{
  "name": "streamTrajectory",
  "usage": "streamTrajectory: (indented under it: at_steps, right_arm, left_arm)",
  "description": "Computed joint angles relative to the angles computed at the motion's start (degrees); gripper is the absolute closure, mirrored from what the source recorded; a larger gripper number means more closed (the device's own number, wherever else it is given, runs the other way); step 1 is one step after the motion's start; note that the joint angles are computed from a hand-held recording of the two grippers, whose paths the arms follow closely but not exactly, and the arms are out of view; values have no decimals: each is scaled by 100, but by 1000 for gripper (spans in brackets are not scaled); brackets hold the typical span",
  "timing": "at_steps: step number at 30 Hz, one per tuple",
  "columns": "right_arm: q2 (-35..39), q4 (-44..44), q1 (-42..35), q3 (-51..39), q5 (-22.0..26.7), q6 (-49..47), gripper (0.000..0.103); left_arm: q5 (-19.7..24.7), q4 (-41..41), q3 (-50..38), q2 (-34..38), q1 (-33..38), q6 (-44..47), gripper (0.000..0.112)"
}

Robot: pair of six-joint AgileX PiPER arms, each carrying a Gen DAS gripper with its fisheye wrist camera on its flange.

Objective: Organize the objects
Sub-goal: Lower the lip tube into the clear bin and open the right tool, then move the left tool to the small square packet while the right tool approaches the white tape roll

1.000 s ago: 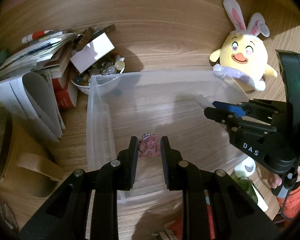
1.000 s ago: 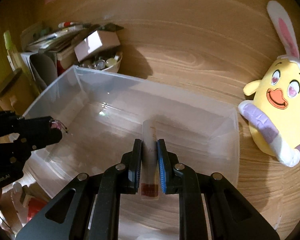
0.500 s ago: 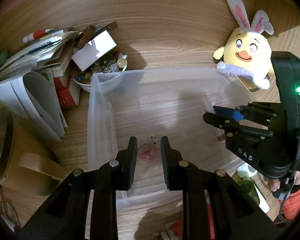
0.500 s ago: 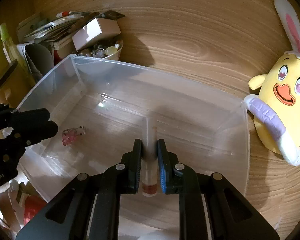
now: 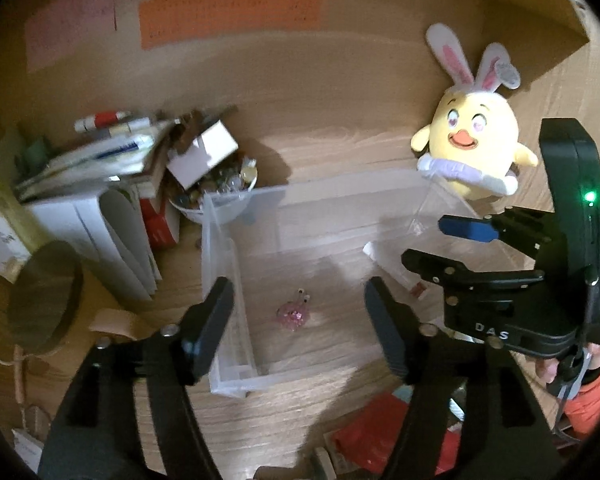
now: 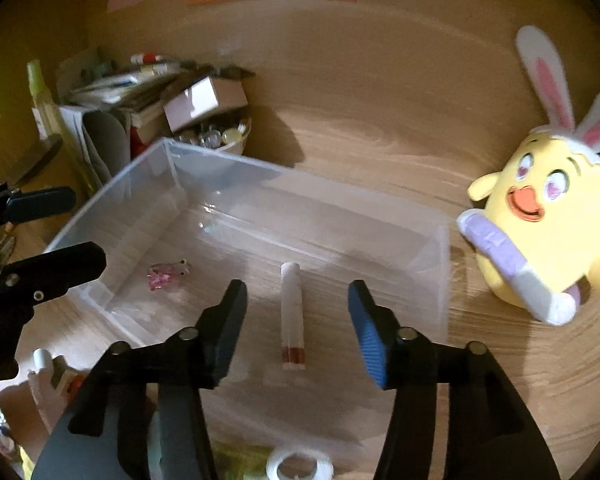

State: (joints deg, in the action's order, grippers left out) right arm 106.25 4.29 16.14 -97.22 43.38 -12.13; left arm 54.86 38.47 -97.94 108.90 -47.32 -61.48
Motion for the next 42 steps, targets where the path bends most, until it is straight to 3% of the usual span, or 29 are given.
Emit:
streamTrajectory:
  at_steps: [7,14,22,33,36,38,42]
  right_arm:
    - [-864,306,-142,858,-470,-172,28]
    - [-1671,631,-393,1614,-777,-426,24]
    - [-2273,922,-638,2427,-1045,-731,20]
    - [-2048,1084,-761,3013,-1076,-769,21]
    - [-1904,1077,-752,3095,-1097,-726,21]
    - [-1846,1110,-761,3143,-1127,-725,22]
    - [-1730,1182,-753,3122,-1084,-764,33]
  left_arm:
    - [123,412,242,-299,-359,-430,28]
    - [266,876,635,-680,-777,-990,19]
    - [302,979,1430,-1060,-1048,-1534,17]
    - [-194,624,2361,-1132,-986,-2084,17]
    - [-474,464,2561,-1147,-961,-2076,25]
    - [-655,242,2632,-1142,-897,-1938,41]
    - [-925,93,2743,-1088,-872,-1923,46]
